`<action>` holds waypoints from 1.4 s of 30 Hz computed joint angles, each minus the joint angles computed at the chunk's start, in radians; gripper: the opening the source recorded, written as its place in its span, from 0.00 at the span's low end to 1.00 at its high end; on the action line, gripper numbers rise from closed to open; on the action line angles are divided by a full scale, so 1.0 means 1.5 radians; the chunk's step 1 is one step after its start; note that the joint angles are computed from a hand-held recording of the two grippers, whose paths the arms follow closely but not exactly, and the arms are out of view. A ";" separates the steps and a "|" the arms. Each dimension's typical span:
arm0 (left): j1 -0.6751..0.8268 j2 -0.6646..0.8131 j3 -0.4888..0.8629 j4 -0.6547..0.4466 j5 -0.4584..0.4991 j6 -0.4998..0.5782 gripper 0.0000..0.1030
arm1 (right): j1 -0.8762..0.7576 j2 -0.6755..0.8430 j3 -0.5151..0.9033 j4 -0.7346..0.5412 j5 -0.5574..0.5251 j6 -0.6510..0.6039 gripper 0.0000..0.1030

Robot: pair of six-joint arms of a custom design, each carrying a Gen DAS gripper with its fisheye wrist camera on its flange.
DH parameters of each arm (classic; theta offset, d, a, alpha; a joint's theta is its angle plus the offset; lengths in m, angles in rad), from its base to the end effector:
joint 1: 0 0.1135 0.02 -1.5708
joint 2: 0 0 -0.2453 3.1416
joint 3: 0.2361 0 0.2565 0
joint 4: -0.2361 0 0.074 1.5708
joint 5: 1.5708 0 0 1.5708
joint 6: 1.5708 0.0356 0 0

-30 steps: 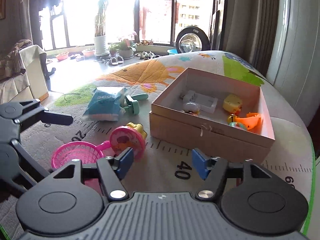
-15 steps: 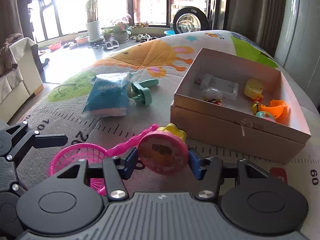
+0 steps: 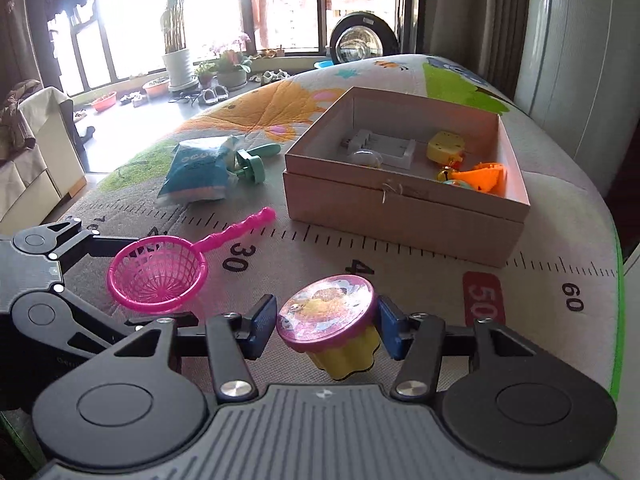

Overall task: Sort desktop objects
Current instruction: 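Carry net and round toy over pink box and open both grippers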

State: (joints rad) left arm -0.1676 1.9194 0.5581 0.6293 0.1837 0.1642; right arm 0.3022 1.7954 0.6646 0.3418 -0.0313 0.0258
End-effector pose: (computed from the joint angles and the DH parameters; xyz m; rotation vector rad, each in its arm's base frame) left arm 0.2902 -0.0557 0.0397 0.4720 2.2480 -0.2131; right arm 0.2979 0.0940 0.0748 -0.3413 2.3432 0.1959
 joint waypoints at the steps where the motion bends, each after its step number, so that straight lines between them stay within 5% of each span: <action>1: -0.001 -0.006 -0.001 -0.003 0.000 -0.001 1.00 | 0.001 -0.001 -0.020 0.030 0.006 0.003 0.56; 5: 0.000 -0.038 -0.007 -0.014 0.009 -0.011 1.00 | 0.005 0.004 -0.085 0.139 0.037 -0.001 0.82; 13: -0.036 -0.015 0.035 -0.045 -0.056 -0.007 1.00 | 0.019 0.089 -0.132 0.269 0.068 0.031 0.87; 18: -0.048 -0.009 0.034 -0.044 -0.065 0.006 1.00 | 0.015 0.104 -0.138 0.299 0.064 0.047 0.89; 21: -0.053 -0.017 0.031 -0.049 -0.069 0.009 0.85 | 0.008 0.103 -0.144 0.307 0.053 0.051 0.89; 30: -0.042 -0.076 -0.036 -0.006 -0.053 0.016 0.86 | 0.046 0.080 -0.153 0.340 0.127 -0.015 0.89; 36: -0.039 -0.136 -0.096 0.032 -0.050 0.030 0.86 | 0.026 0.059 -0.093 0.224 0.102 -0.030 0.71; 38: -0.040 -0.155 -0.106 0.036 -0.049 0.030 0.86 | 0.021 0.052 -0.086 0.202 0.099 -0.036 0.54; 42: -0.047 -0.198 -0.104 0.037 -0.035 0.027 0.86 | -0.007 -0.022 -0.105 0.141 0.057 -0.040 0.54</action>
